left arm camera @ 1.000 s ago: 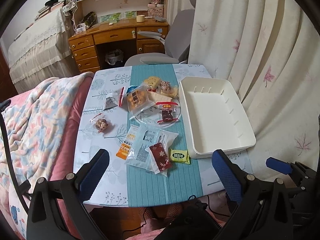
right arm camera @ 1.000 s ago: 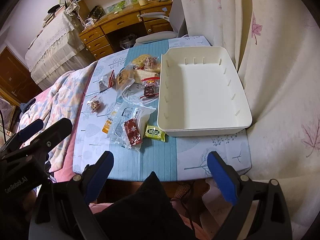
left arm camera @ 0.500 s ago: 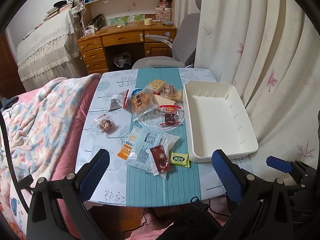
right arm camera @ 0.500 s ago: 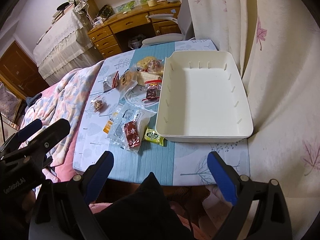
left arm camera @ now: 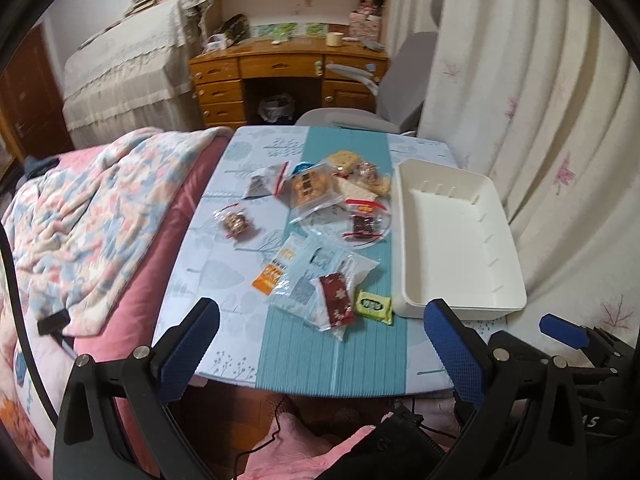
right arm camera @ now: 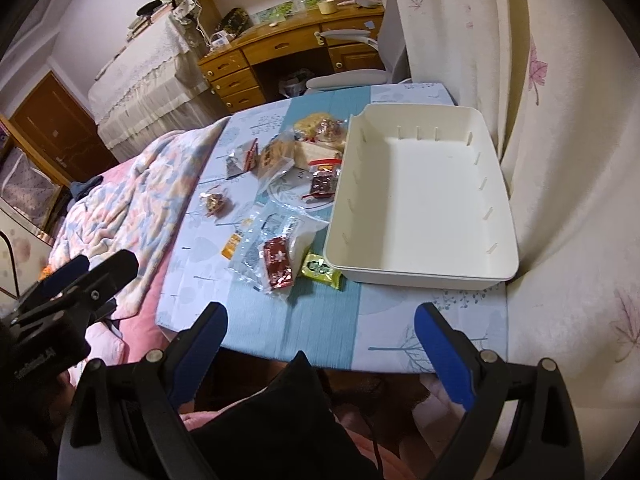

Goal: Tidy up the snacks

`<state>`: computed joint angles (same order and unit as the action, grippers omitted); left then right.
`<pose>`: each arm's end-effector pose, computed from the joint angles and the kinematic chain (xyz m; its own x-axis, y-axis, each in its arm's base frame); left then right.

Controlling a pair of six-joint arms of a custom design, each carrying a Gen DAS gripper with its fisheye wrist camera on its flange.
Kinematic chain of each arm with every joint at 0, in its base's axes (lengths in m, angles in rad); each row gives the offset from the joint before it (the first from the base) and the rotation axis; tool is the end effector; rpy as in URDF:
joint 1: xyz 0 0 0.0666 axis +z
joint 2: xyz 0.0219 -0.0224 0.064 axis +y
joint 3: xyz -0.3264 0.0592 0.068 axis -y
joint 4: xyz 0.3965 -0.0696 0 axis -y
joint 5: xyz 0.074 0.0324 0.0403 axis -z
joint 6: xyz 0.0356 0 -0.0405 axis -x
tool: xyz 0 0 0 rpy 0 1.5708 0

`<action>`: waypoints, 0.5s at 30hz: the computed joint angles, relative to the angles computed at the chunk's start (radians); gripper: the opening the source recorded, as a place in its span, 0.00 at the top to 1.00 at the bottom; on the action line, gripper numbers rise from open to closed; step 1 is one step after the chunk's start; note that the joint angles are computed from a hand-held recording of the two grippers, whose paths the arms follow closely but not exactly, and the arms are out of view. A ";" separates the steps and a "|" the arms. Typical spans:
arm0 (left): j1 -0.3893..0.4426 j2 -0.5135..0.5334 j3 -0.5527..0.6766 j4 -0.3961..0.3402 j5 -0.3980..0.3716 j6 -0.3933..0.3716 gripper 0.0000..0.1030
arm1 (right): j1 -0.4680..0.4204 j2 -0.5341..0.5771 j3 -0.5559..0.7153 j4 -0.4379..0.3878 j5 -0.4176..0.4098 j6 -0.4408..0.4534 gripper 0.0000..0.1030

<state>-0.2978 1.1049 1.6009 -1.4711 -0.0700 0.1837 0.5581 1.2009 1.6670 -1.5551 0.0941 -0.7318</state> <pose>0.3314 -0.0995 0.5507 -0.8246 0.0625 -0.5622 0.1063 0.9933 -0.0456 0.3176 0.1938 0.5406 -0.8869 0.2306 -0.4004 0.1375 0.9590 0.2477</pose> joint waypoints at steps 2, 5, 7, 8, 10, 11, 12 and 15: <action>0.020 -0.007 -0.009 -0.008 -0.003 0.008 0.01 | 0.001 -0.006 -0.012 0.020 -0.017 -0.006 0.07; 0.049 -0.013 -0.021 -0.022 -0.003 0.009 0.01 | -0.001 -0.009 -0.024 0.039 -0.043 -0.017 0.07; 0.074 -0.014 -0.027 -0.032 0.010 0.002 0.01 | -0.001 -0.006 -0.032 0.051 -0.062 -0.037 0.07; 0.085 -0.015 -0.031 -0.035 0.017 -0.003 0.01 | -0.001 -0.005 -0.035 0.055 -0.070 -0.044 0.07; 0.119 -0.013 -0.037 -0.037 0.039 -0.023 0.01 | -0.001 0.003 -0.039 0.065 -0.086 -0.072 0.07; 0.130 -0.009 -0.038 -0.036 0.048 -0.030 0.01 | 0.001 0.008 -0.041 0.067 -0.091 -0.089 0.07; 0.149 -0.004 -0.039 -0.035 0.062 -0.045 0.01 | 0.002 0.014 -0.041 0.068 -0.094 -0.106 0.07; 0.191 0.021 -0.033 -0.034 0.101 -0.089 0.01 | 0.013 0.041 -0.025 0.059 -0.078 -0.157 0.07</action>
